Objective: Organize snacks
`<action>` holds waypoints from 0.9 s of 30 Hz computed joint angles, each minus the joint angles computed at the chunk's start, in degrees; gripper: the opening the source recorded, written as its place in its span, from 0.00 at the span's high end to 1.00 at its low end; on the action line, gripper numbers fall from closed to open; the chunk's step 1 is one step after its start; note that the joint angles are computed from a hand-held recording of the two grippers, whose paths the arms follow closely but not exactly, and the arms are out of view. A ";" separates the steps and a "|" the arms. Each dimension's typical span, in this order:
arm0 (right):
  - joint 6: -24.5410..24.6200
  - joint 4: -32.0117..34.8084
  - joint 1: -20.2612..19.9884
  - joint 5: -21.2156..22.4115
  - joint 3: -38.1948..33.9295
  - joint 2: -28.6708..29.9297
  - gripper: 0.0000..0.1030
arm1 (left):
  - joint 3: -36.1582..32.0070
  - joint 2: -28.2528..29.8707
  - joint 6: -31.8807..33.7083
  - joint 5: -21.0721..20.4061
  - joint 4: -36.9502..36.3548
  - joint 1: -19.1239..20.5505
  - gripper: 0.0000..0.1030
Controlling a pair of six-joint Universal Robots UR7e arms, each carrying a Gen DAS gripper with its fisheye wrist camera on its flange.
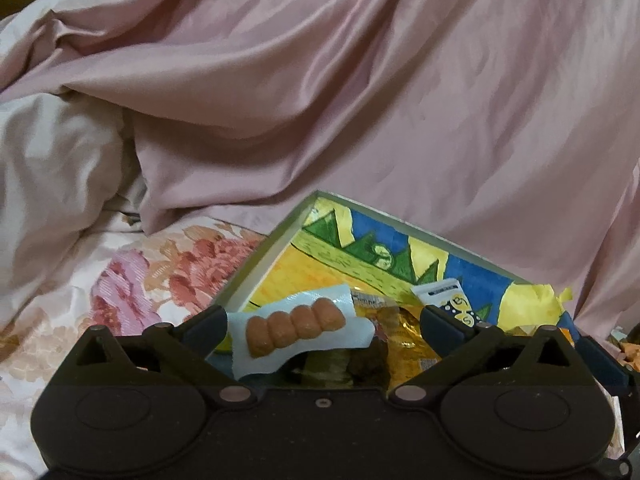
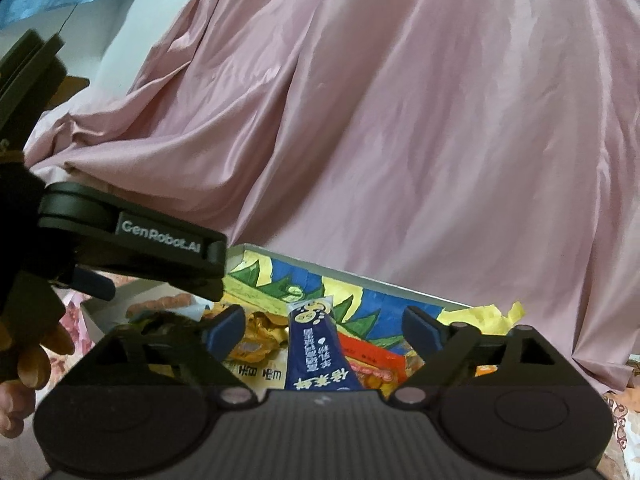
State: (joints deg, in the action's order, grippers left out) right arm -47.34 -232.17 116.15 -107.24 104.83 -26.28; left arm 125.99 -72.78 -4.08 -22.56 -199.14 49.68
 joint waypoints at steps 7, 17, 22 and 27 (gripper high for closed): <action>1.55 -2.07 0.11 0.36 0.80 -0.61 0.03 | 0.78 1.62 8.31 4.21 -10.76 -2.34 0.01; 4.15 -5.93 0.86 -0.17 4.20 -2.67 0.00 | 4.14 0.70 14.04 8.93 -17.96 -6.50 0.01; 4.89 -8.26 1.28 -1.01 6.76 -3.79 0.00 | 6.65 -0.98 13.32 11.15 -18.27 -8.83 0.01; 3.59 -11.95 2.08 -2.04 8.81 -4.10 0.00 | 10.43 -3.60 9.60 13.37 -15.18 -11.34 0.01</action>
State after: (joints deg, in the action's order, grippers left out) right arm -43.75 -244.12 118.23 -109.28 113.64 -30.37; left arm 136.42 -76.38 5.52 -9.19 -214.32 38.33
